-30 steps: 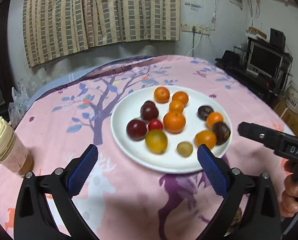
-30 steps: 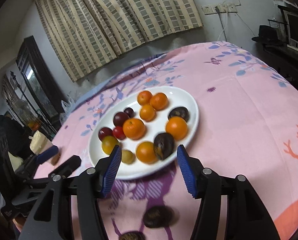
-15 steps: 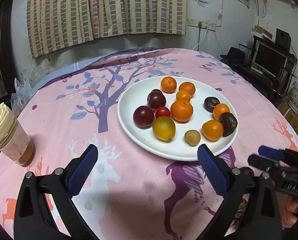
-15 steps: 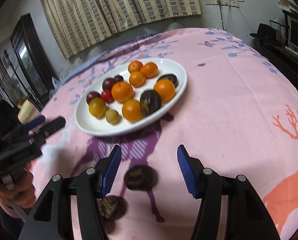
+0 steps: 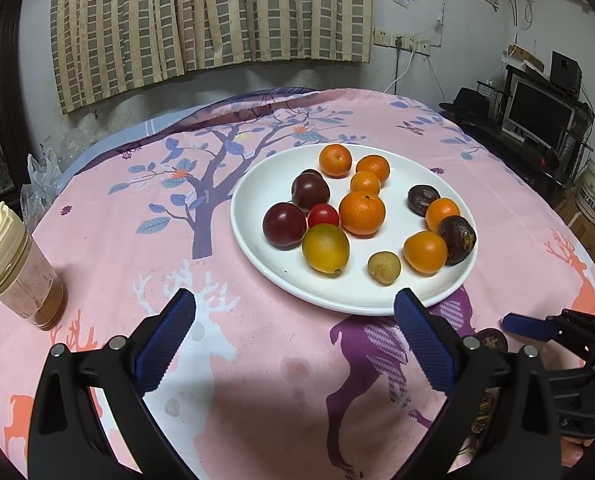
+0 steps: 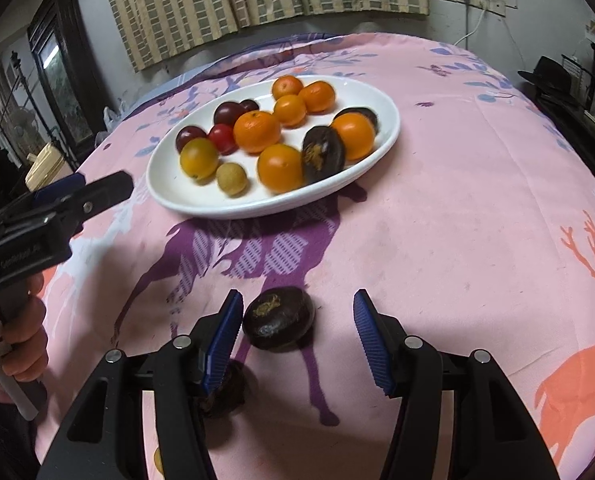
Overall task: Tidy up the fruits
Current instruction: 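Grasp another dark brown fruit with right tool and set it on plate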
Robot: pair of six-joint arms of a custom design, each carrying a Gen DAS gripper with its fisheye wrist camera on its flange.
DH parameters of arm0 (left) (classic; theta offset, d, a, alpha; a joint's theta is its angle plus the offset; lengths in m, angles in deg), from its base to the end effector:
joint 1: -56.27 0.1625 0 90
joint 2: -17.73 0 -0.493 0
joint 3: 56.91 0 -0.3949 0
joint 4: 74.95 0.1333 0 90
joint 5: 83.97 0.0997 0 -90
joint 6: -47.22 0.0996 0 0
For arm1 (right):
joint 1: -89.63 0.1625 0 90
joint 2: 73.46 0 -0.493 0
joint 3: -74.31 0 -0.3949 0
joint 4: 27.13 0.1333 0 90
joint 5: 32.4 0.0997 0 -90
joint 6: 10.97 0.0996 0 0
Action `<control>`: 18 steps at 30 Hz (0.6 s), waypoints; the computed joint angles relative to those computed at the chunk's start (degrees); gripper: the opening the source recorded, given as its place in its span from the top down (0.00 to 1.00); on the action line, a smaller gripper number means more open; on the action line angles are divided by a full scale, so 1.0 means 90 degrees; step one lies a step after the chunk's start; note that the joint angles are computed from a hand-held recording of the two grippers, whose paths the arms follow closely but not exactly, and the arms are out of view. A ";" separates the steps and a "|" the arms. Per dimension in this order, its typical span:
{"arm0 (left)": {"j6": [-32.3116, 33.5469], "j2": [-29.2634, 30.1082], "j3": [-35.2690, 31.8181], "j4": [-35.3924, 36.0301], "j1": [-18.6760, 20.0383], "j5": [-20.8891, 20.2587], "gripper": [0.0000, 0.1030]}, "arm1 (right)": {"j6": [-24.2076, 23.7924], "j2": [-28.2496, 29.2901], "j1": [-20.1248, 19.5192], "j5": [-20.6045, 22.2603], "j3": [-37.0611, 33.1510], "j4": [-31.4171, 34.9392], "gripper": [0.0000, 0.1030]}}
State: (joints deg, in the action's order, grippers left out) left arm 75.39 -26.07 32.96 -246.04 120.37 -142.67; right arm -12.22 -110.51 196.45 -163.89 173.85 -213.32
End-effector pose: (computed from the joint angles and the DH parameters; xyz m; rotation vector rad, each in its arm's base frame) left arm -0.1656 -0.7648 0.2068 0.9334 2.3121 -0.7696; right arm 0.2671 -0.6508 0.1025 0.1040 -2.3901 0.8352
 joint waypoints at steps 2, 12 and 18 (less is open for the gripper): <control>-0.0006 0.0001 0.0002 0.0022 -0.0001 0.0012 0.05 | 0.0009 -0.0009 -0.0011 0.0081 -0.0007 0.0180 0.48; -0.0158 -0.0287 0.0162 0.0990 0.0010 -0.0622 0.05 | 0.0329 -0.0202 -0.0141 0.0553 0.0231 -0.0305 0.68; -0.0283 -0.0757 0.0404 0.3157 0.0069 -0.2084 0.38 | 0.0527 -0.0313 -0.0187 0.0597 0.0382 -0.0802 0.68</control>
